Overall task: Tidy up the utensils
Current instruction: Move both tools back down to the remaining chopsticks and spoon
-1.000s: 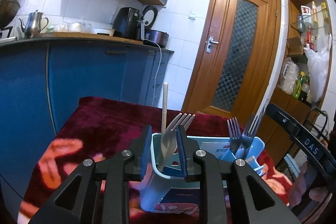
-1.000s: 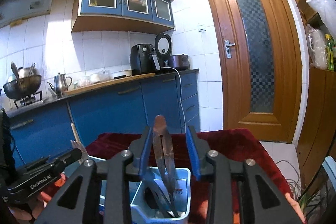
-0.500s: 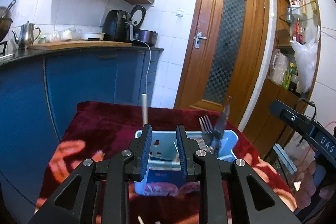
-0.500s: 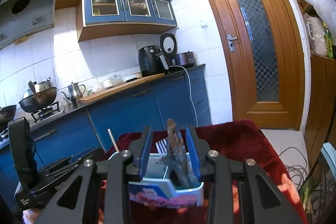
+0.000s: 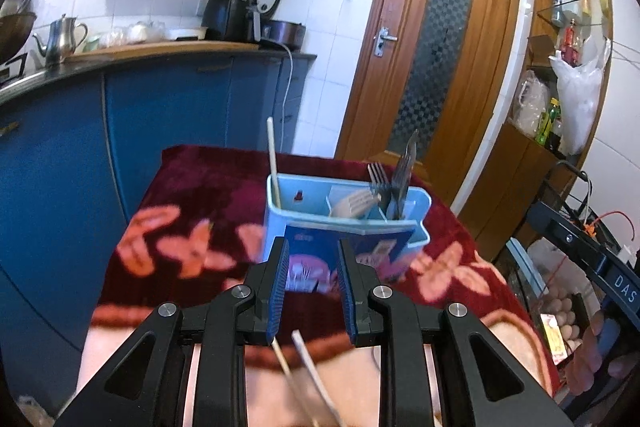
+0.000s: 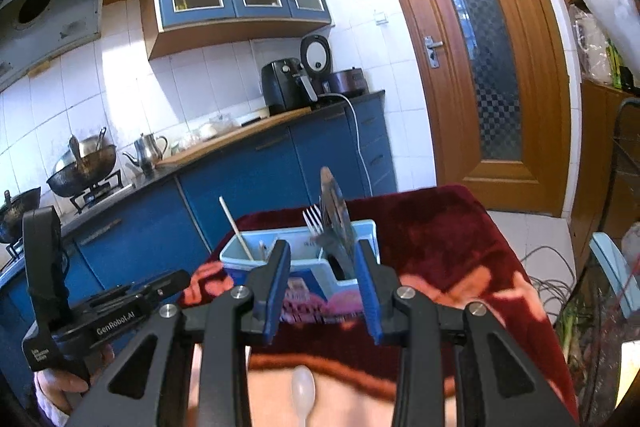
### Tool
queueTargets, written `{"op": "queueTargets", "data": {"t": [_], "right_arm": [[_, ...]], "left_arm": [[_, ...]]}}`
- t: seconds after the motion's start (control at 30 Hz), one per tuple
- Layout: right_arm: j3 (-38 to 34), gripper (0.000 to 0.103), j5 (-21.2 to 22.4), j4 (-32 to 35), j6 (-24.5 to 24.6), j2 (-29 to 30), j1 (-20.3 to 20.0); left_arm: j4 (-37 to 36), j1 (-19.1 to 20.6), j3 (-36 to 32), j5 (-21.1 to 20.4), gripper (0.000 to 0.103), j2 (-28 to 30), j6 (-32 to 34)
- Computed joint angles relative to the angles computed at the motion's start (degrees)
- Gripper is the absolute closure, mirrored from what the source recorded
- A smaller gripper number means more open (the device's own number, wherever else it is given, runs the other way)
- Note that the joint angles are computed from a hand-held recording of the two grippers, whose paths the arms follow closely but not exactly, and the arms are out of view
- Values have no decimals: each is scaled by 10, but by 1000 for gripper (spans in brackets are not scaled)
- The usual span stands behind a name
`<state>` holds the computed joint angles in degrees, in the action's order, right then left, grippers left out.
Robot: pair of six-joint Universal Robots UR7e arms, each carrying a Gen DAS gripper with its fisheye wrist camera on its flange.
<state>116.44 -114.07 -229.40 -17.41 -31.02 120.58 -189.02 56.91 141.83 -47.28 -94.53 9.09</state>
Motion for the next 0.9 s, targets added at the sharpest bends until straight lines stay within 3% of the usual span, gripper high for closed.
{"op": "queueTargets", "data": {"t": [0.23, 0.4, 0.8, 0.9], "right_arm": [[35, 67, -32, 18, 17, -13, 3], [64, 67, -36, 29, 41, -21, -7], [117, 65, -25, 12, 93, -21, -44], [126, 65, -21, 10, 101, -22, -57]], "left_arm": [[109, -10, 23, 24, 79, -50, -60], [184, -1, 27, 20, 79, -66, -90], [288, 52, -4, -20, 79, -27, -157], [294, 58, -10, -11, 79, -10, -164]]}}
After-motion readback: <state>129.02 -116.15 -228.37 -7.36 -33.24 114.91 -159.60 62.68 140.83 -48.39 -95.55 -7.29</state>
